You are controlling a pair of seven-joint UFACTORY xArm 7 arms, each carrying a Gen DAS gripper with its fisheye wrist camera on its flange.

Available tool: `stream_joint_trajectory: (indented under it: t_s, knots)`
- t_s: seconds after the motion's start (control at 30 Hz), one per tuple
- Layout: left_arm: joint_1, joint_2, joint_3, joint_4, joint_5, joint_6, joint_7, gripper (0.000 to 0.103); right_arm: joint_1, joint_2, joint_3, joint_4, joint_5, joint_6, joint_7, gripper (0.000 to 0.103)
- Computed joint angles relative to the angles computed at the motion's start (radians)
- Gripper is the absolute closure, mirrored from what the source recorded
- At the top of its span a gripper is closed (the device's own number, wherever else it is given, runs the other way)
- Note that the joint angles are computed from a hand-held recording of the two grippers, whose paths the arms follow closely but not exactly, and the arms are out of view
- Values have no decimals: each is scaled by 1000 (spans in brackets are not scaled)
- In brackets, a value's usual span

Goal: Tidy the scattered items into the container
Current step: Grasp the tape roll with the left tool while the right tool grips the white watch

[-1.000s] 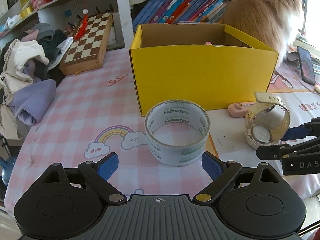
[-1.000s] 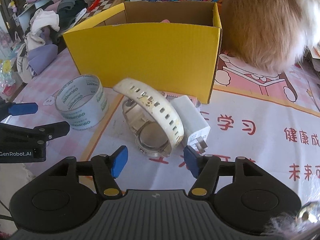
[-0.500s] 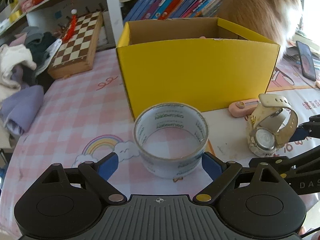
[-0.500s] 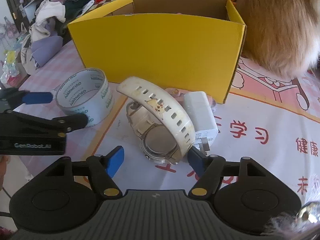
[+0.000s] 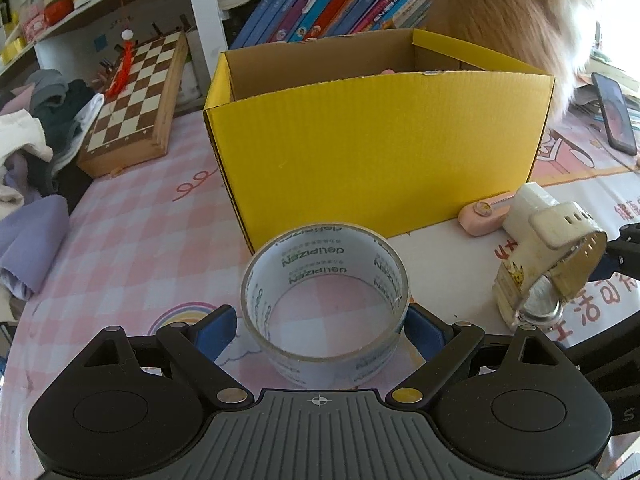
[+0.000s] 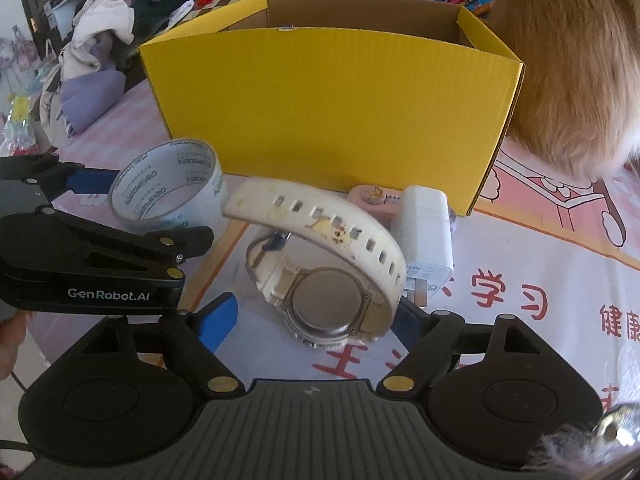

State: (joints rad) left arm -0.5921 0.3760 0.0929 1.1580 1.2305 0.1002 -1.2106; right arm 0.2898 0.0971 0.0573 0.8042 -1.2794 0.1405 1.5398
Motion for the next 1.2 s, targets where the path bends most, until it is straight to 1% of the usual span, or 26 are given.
stream_joint_trajectory:
  t_s: [0.1, 0.13, 0.17, 0.23, 0.3, 0.37, 0.57, 0.63, 0.7, 0.77, 0.83, 1.07, 1.2]
  knots:
    - [-2, 8, 4, 9, 6, -3, 1, 10, 6, 2, 1, 6, -18, 24, 17, 25]
    - [-4, 11, 7, 12, 11, -4, -1, 10, 8, 1, 4, 6, -20, 38, 17, 28]
    - [-7, 13, 10, 15, 16, -6, -6, 10, 11, -2, 7, 6, -21, 55, 17, 34]
    - [-10, 16, 18, 19, 36, -17, -27, 11, 9, -10, 10, 0, -31, 68, 27, 39]
    - [3, 19, 12, 17, 21, -34, -22, 12, 1, -16, 12, -7, -39, 62, 34, 40]
    - [2, 19, 20, 13, 9, -51, -21, 18, -1, -22, 19, -12, -30, 68, 22, 40]
    - [-18, -6, 53, -21, 3, -71, -17, 19, -8, -49, 36, -42, 58, 81, -56, 40]
    - [-27, -26, 69, -40, 28, -83, -44, 19, -10, -61, 41, -54, 93, 86, -80, 40]
    - [-34, -50, 82, -55, 85, -92, -96, 19, -13, -77, 47, -68, 114, 87, -88, 40]
    - [-21, -73, 71, -69, 133, -92, -125, 19, -16, -90, 55, -80, 134, 89, -99, 40]
    - [-2, -93, 48, -84, 156, -87, -124, 19, -17, -103, 65, -92, 169, 95, -129, 41]
    - [56, -166, -16, -131, 314, -82, -221, 19, -25, -161, 103, -130, 284, 125, -235, 41]
    - [104, -199, -64, -162, 319, -92, -206, 19, -28, -190, 128, -147, 343, 140, -284, 41]
